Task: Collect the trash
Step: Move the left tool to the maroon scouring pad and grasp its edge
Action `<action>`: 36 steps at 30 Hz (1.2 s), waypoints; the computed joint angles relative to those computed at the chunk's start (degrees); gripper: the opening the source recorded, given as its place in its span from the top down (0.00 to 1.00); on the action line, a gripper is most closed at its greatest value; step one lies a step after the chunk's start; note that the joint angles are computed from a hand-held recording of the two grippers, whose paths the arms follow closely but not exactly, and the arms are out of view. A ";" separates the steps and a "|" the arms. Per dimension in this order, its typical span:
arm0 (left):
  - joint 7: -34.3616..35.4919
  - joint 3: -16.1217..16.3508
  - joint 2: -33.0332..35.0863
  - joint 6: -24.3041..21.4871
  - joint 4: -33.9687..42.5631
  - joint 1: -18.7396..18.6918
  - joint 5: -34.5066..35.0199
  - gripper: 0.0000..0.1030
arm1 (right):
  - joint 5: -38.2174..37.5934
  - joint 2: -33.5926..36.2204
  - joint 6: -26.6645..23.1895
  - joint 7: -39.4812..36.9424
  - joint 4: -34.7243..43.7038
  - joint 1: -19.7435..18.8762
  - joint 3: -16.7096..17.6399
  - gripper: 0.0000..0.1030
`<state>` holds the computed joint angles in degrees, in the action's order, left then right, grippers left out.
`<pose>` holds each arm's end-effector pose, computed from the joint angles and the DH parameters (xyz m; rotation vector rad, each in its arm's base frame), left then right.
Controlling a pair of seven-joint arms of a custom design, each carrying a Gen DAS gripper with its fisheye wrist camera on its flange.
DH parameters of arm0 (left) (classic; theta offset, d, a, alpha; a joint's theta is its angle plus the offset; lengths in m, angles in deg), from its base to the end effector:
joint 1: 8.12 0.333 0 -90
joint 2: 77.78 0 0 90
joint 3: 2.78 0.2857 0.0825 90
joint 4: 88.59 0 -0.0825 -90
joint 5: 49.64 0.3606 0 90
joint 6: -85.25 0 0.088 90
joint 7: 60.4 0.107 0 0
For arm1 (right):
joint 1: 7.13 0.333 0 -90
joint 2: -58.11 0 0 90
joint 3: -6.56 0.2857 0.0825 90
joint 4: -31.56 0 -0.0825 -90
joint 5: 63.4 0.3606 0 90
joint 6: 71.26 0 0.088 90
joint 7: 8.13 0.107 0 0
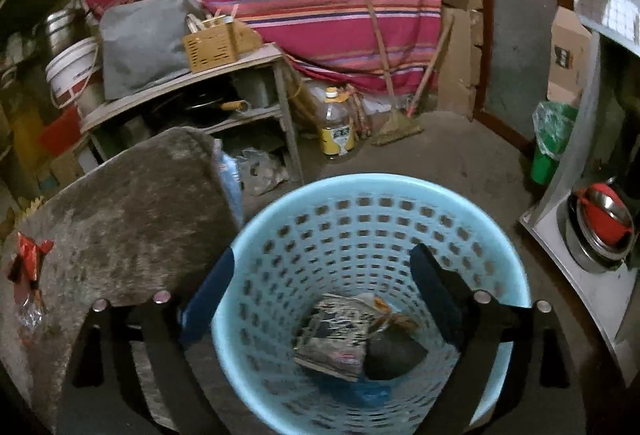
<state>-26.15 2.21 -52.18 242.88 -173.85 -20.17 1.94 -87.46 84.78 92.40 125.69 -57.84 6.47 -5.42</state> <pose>0.6858 -0.1286 0.4799 -1.6587 1.4729 -0.6758 0.6947 0.0688 0.4590 -1.4053 1.9463 -0.8192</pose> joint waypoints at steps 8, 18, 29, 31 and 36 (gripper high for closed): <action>6.70 -0.66 1.74 0.08 0.03 5.18 -7.78 0.05 | 1.31 6.25 -5.19 -4.00 9.06 2.69 2.31 0.08; 14.78 -0.19 6.71 -0.22 4.34 5.75 -15.24 0.05 | 6.17 14.92 -10.75 -10.09 22.09 3.75 5.24 0.08; 19.60 1.24 11.33 1.07 10.24 4.64 -17.51 0.22 | 10.16 20.79 -14.86 -13.16 31.09 4.38 6.07 0.08; 20.57 1.27 12.23 0.70 11.73 4.60 -18.38 0.24 | 10.85 21.49 -15.30 -13.66 32.13 4.45 6.22 0.08; 23.02 0.92 13.08 3.18 13.09 4.86 -20.30 0.39 | 10.81 23.11 -16.79 -14.97 34.89 5.39 5.71 0.08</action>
